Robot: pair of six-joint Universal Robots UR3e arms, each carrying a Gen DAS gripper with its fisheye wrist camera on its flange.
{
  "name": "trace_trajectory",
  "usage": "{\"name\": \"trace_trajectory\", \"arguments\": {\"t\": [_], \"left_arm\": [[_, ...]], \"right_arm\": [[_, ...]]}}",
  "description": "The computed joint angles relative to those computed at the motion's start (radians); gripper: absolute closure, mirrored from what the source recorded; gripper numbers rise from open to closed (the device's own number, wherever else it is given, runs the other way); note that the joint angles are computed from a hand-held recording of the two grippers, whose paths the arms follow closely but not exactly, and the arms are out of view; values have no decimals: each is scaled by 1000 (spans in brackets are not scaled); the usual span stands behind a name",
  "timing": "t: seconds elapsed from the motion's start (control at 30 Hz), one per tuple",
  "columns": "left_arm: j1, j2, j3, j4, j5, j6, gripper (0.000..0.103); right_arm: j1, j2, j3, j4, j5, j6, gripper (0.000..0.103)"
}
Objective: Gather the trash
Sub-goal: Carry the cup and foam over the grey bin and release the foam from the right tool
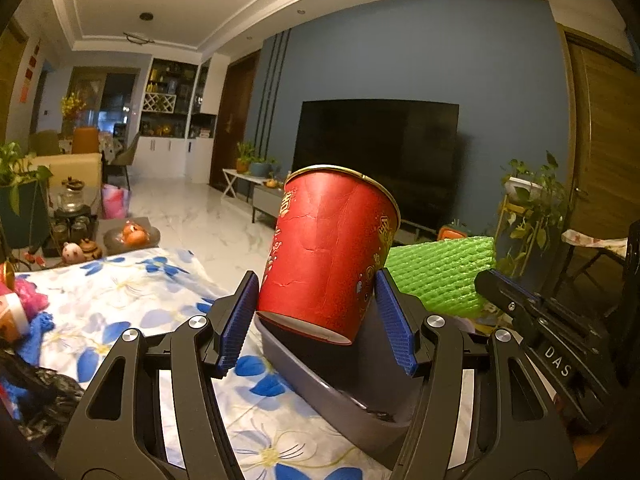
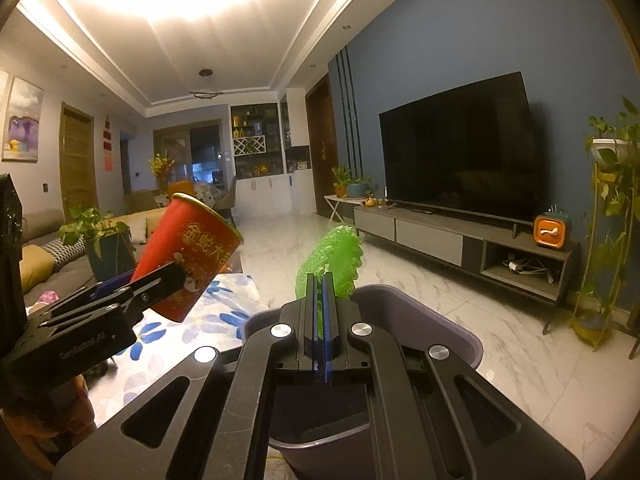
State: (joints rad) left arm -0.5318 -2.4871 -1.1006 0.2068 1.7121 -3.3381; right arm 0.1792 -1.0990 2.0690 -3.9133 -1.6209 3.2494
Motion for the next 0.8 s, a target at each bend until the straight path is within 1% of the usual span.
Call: {"name": "trace_trajectory", "arguments": {"t": [0.27, 0.37, 0.6, 0.8], "left_arm": [[-10, -96, 157, -88, -18, -4, 44], [-11, -129, 219, -128, -23, -4, 44], [-13, -186, 310, -184, -32, -4, 44], [-16, -205, 341, -204, -32, -6, 44]], "right_arm": [[-20, 14, -25, 32, 14, 8, 100], [-4, 14, -50, 65, -2, 14, 100], [-15, 29, -72, 84, 12, 22, 100], [-22, 39, -75, 82, 23, 22, 100]]}}
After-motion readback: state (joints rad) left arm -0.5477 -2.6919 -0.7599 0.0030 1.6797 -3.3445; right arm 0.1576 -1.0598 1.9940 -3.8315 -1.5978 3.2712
